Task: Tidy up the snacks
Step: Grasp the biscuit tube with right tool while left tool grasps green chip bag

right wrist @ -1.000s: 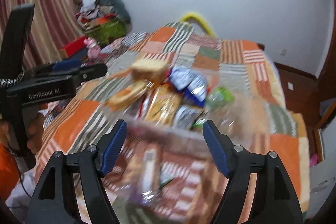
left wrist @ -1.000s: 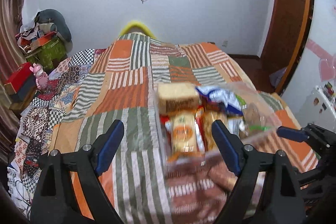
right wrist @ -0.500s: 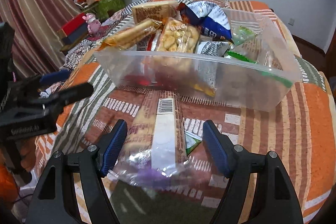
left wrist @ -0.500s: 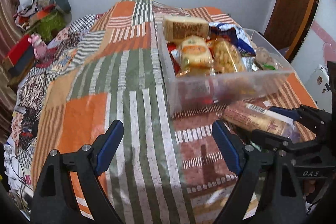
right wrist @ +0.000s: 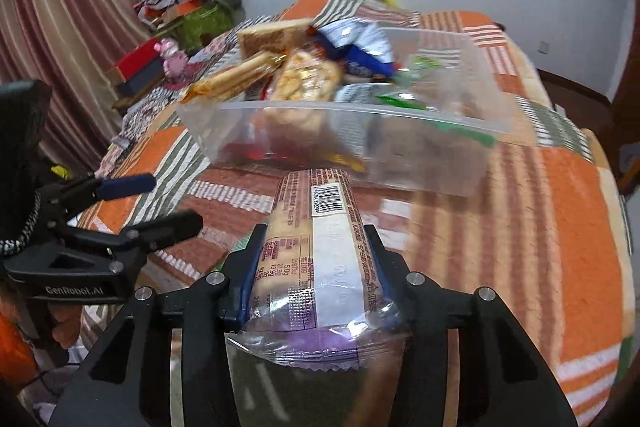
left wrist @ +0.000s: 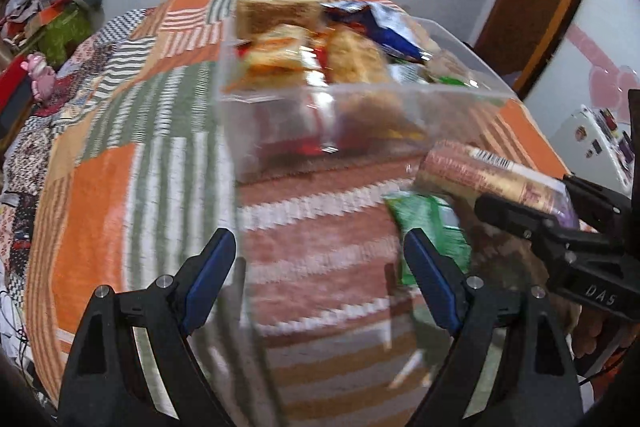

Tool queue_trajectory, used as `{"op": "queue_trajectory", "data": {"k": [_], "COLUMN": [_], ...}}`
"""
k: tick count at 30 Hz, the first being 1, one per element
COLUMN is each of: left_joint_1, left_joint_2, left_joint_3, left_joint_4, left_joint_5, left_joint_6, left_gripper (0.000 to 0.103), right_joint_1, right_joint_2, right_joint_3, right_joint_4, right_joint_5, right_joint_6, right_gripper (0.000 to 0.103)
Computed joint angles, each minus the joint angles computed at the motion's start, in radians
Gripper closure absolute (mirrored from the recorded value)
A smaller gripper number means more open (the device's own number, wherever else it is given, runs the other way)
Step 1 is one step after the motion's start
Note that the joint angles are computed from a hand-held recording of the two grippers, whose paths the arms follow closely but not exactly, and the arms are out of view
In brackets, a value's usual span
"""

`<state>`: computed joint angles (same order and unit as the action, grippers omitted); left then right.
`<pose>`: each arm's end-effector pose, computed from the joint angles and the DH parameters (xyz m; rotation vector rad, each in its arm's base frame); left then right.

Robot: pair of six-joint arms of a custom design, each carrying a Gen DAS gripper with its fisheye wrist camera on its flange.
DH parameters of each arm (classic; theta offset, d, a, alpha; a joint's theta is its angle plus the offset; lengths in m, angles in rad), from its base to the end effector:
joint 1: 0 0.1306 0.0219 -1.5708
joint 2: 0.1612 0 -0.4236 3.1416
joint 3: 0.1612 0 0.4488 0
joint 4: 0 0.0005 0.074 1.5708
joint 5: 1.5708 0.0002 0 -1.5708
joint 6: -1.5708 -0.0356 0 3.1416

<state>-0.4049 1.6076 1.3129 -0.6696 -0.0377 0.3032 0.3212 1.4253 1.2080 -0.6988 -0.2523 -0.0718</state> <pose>0.5490 -0.2344 0.3254 0.1146 2.5478 -0.2316 0.5028 0.1761 0.3712 -0.4188 2.4737 0.4779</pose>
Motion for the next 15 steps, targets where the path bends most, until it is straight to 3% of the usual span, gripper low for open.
{"op": "queue_trajectory", "data": {"k": [6, 11, 15], "left_joint_1": [-0.046, -0.086, -0.107], "left_joint_2": [0.036, 0.079, 0.107], "left_joint_3": [0.037, 0.061, 0.071], "left_joint_4": [-0.014, 0.001, 0.002], "left_joint_5": [0.016, -0.022, -0.033], "left_joint_6": [0.003, -0.007, -0.011], "left_gripper": [0.016, 0.017, 0.028], "right_joint_1": [-0.043, -0.063, -0.076], "right_joint_2": [-0.061, -0.083, -0.094], "right_joint_3": [-0.054, -0.075, -0.083], "right_joint_4": [0.022, 0.026, 0.028], "right_joint_5": [0.012, 0.013, 0.008], "right_joint_6": [-0.025, -0.037, -0.036], "right_gripper": [0.061, 0.061, 0.061]}}
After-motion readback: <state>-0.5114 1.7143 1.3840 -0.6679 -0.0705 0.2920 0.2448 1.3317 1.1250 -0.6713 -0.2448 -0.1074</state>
